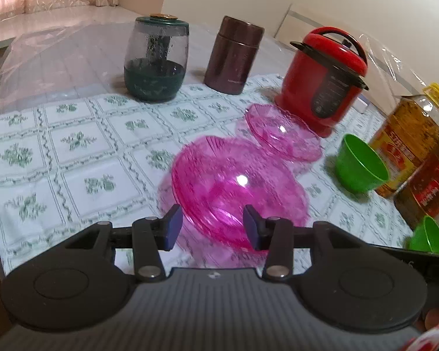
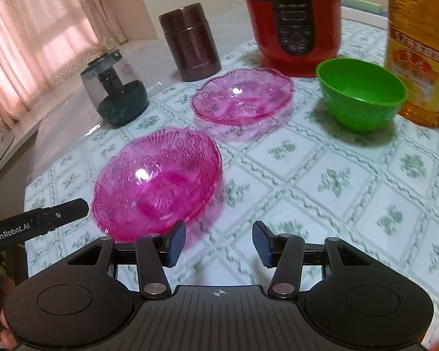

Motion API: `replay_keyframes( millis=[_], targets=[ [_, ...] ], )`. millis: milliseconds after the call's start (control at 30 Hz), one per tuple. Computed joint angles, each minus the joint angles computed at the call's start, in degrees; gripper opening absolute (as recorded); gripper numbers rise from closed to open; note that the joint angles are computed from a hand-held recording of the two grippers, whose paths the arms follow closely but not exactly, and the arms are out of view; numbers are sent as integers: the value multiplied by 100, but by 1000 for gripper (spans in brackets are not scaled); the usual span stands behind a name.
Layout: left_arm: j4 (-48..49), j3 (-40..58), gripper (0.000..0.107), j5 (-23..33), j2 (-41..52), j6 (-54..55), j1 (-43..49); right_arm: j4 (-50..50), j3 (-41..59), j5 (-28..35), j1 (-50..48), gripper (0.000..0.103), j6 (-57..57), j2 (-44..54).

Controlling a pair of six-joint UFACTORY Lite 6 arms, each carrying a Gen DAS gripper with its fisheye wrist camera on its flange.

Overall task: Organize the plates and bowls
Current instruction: 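Lift both open grippers away from the stacked pink plates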

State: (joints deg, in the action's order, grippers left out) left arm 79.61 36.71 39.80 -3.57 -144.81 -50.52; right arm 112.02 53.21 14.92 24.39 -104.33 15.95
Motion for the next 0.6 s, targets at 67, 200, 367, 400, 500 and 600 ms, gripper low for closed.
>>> replay_keyframes(
  millis=[67, 200, 367, 400, 500, 600],
  targets=[
    [-134, -17, 41, 80, -48, -36, -203, 22, -292, -10, -45, 51, -7, -270],
    [-380, 3, 41, 305, -103, -65, -601, -27, -767, -50, -136, 51, 37, -748],
    [-566, 89, 41, 493, -95, -64, -939, -209, -1203, -52, -240, 52, 168, -1215],
    [-583, 109, 41, 520, -89, -59, -984, -244, -1260, -52, -255, 52, 200, -1277],
    [-601, 166, 41, 577, -66, -55, -1079, -383, -1399, -49, -313, 52, 304, -1459],
    [-609, 258, 41, 606, -19, -26, -1133, -463, -1539, -24, -388, 52, 321, -1630]
  ],
)
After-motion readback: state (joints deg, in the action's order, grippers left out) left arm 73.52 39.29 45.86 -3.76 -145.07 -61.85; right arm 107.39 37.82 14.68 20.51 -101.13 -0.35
